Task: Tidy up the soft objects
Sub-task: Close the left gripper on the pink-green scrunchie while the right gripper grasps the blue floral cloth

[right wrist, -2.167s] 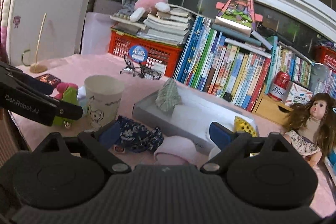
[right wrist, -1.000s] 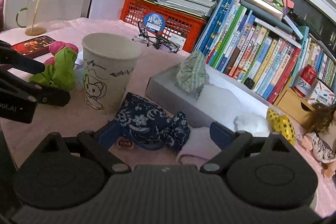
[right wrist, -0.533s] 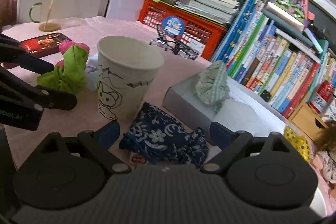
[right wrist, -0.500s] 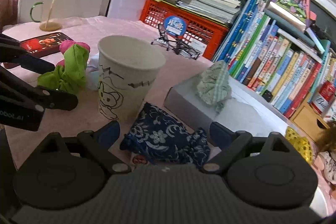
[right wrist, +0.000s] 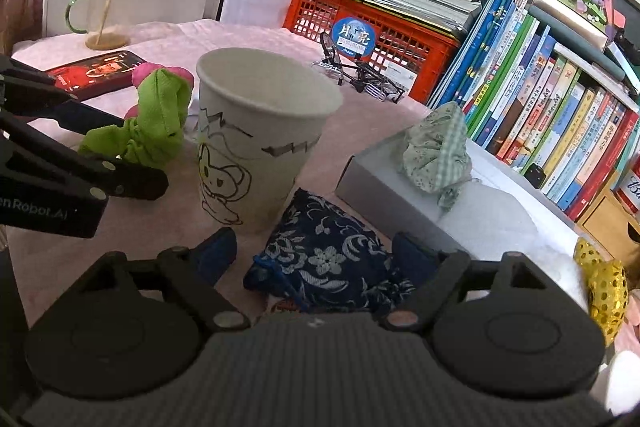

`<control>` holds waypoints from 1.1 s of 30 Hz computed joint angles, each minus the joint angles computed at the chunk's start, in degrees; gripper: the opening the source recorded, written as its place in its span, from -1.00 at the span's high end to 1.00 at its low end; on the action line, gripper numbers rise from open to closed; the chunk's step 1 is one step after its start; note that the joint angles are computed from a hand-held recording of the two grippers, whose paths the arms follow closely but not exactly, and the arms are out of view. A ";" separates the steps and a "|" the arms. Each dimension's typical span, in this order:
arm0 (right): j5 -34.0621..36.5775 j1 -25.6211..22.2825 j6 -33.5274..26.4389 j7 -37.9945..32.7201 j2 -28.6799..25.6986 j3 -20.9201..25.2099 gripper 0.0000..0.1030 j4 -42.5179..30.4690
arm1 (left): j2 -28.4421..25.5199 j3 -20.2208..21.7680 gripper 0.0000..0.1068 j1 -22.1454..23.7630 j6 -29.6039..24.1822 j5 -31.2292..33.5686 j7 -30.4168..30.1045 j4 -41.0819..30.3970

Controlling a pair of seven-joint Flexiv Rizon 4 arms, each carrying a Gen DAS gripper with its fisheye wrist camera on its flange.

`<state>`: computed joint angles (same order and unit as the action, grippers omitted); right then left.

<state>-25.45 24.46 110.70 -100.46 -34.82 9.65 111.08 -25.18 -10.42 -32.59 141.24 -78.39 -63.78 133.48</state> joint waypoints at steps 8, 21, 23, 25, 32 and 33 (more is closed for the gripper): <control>1.55 0.76 1.97 -0.41 0.26 -0.84 -0.22 0.67 | 0.72 -0.24 0.31 0.08 -0.30 -0.39 -0.68 0.19; 7.44 4.82 6.51 -3.79 2.11 -3.93 0.59 2.80 | 2.30 -1.12 0.37 -1.21 1.72 -3.10 1.45 0.36; 7.58 4.84 6.07 -3.96 2.47 -3.93 0.58 2.91 | 2.49 -1.27 0.37 -1.37 1.96 -3.49 1.91 0.28; 7.37 4.47 5.48 -3.96 2.71 -3.60 0.48 3.15 | 2.80 -1.44 0.37 -1.55 2.02 -3.73 1.89 0.55; 10.98 7.76 4.63 -5.70 2.64 -6.72 -0.29 3.63 | 3.23 -1.87 0.36 -2.04 1.54 -4.63 2.01 0.96; 11.83 8.45 4.31 -5.84 2.48 -7.37 -0.38 3.33 | 3.27 -1.87 0.36 -2.07 1.54 -4.62 1.86 1.07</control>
